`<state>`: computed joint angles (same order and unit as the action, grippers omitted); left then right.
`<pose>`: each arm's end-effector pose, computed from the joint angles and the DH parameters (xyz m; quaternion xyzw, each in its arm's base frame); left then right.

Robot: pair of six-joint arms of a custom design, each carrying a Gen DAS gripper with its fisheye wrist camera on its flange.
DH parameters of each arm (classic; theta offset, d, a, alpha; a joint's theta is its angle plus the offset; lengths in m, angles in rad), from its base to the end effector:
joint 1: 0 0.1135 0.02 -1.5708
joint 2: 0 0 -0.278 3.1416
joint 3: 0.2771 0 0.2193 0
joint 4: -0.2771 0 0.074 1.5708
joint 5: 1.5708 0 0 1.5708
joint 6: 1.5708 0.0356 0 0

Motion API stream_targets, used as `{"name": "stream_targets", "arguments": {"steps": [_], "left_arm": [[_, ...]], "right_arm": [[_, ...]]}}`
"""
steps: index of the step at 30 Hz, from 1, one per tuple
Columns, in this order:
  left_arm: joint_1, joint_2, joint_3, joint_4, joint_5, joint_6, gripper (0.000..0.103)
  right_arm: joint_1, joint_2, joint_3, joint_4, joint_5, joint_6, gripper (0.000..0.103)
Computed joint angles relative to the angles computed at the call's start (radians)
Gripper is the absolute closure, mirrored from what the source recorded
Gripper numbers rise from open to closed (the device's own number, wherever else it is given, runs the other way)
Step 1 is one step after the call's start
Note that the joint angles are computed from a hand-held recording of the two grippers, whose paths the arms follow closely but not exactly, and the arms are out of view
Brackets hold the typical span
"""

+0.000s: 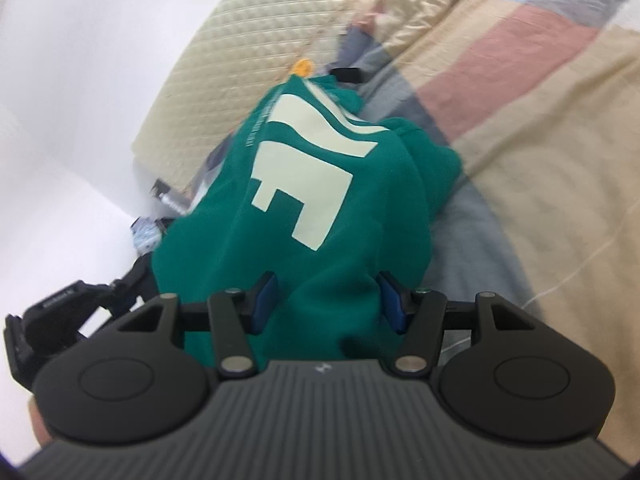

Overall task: Fold large clothes
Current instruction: 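Lift the hoodie high with both grippers and shake it out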

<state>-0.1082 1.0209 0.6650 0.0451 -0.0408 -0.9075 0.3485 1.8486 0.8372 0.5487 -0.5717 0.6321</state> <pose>0.1967 -0.0199 0.2997 -0.3254 0.7395 -0.2720 0.5227 0.3243 0.1383 0.1875 -0.0316 0.8287 0.4492 0.3324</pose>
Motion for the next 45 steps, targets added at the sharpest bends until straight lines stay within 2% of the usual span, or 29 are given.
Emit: {"name": "stream_targets", "arguments": {"steps": [4, 5, 8, 12, 16, 20, 24, 26, 28, 29, 33, 36, 38, 39, 40, 41, 42, 43, 45], "left_arm": [[0.071, -0.163, 0.043, -0.194, -0.002, -0.009, 0.098], [0.113, -0.197, 0.046, -0.229, 0.024, -0.007, 0.098], [0.261, -0.236, 0.082, -0.333, 0.126, -0.007, 0.098], [0.349, -0.234, 0.092, -0.425, 0.099, 0.013, 0.098], [0.384, -0.170, 0.036, -0.403, 0.060, 0.009, 0.098], [0.380, -0.101, -0.026, -0.325, 0.043, -0.015, 0.098], [0.355, -0.043, -0.072, -0.234, 0.060, -0.058, 0.097], [0.358, -0.054, -0.087, -0.230, 0.085, -0.075, 0.084], [0.365, -0.061, -0.096, -0.239, 0.127, -0.100, 0.036], [0.359, -0.069, -0.107, -0.235, 0.144, -0.115, 0.034], [0.314, -0.039, -0.139, -0.189, 0.217, -0.140, 0.033], [0.289, 0.046, -0.162, -0.082, 0.255, -0.162, 0.033], [0.277, 0.092, -0.185, 0.018, 0.270, -0.169, 0.035], [0.272, 0.111, -0.191, 0.061, 0.290, -0.168, 0.039], [0.257, 0.127, -0.184, 0.080, 0.286, -0.157, 0.056], [0.234, 0.127, -0.165, 0.059, 0.260, -0.132, 0.064], [0.207, 0.118, -0.145, 0.030, 0.225, -0.104, 0.068], [0.183, 0.099, -0.139, 0.017, 0.195, -0.084, 0.077], [0.142, 0.037, -0.134, 0.001, 0.144, -0.046, 0.086]], "right_arm": [[0.020, -0.048, -0.049, 0.061, -0.054, -0.016, 0.045], [0.021, -0.059, -0.063, 0.085, -0.073, -0.013, 0.045], [0.027, -0.091, -0.090, 0.127, -0.094, -0.023, 0.045], [0.004, -0.096, -0.106, 0.150, -0.070, 0.021, 0.045], [-0.033, -0.041, -0.083, 0.107, -0.023, 0.117, 0.045], [-0.051, 0.031, -0.047, 0.066, -0.011, 0.159, 0.046], [-0.032, 0.111, -0.008, 0.066, -0.103, 0.193, 0.046], [-0.009, 0.155, 0.025, 0.056, -0.146, 0.186, 0.046], [0.017, 0.192, 0.049, 0.060, -0.160, 0.195, 0.046], [0.028, 0.213, 0.064, 0.065, -0.164, 0.211, 0.046], [0.039, 0.292, 0.083, 0.211, -0.198, 0.336, 0.046], [0.037, 0.345, 0.076, 0.473, -0.268, 0.465, 0.051], [0.046, 0.339, 0.071, 0.566, -0.243, 0.462, 0.053], [0.051, 0.336, 0.077, 0.572, -0.234, 0.446, 0.053], [0.059, 0.326, 0.102, 0.497, -0.224, 0.400, 0.053], [0.069, 0.316, 0.135, 0.380, -0.209, 0.342, 0.055], [0.078, 0.323, 0.160, 0.310, -0.196, 0.314, 0.057], [0.079, 0.334, 0.174, 0.275, -0.198, 0.310, 0.059], [0.087, 0.353, 0.210, 0.202, -0.213, 0.297, 0.071]]}}
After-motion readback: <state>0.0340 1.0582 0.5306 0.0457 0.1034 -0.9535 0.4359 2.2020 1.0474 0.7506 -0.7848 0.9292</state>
